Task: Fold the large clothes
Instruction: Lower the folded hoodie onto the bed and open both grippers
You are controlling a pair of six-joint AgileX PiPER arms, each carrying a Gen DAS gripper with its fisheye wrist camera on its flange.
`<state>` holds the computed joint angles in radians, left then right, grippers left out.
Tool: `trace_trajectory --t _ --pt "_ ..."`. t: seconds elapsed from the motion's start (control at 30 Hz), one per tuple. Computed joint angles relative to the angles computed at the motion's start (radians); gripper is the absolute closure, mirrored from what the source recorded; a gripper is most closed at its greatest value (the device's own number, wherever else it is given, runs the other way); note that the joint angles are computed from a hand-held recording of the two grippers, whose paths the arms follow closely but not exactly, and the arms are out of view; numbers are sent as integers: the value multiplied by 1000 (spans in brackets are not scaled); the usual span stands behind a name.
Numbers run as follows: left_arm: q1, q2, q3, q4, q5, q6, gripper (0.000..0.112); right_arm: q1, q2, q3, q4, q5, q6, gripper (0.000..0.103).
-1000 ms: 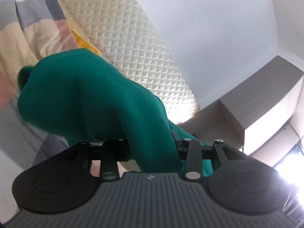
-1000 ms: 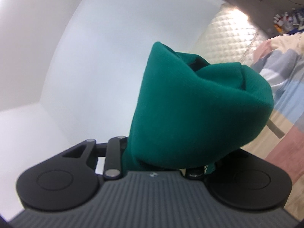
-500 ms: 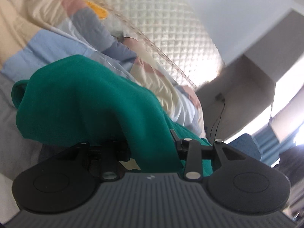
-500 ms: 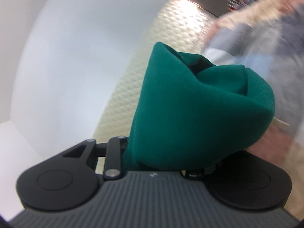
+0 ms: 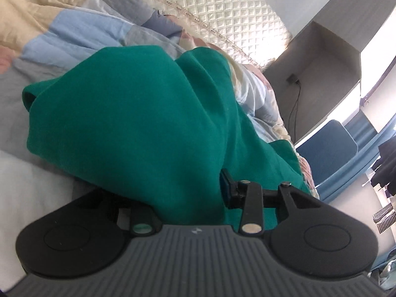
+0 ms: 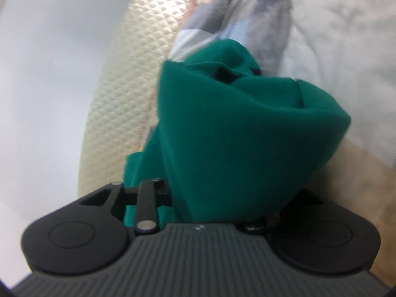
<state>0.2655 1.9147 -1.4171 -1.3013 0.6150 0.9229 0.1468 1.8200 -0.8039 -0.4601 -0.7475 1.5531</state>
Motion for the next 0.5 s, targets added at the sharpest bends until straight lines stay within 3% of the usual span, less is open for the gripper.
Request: trace_trajectory --t 0.1,0.3,0.4,0.5 --pt "-8 -15 -25 119 -8 -157 66 -13 10 -4 -21 -6 19 58" --pt "-13 -202 98 361 -2 -351 58 -20 -84 19 -103 141 176 56" --pt "4 -347 221 427 -27 -369 58 14 -228 95 -90 295 202 56" --pt "41 -494 284 450 23 -371 58 59 -409 173 25 447 93 56"
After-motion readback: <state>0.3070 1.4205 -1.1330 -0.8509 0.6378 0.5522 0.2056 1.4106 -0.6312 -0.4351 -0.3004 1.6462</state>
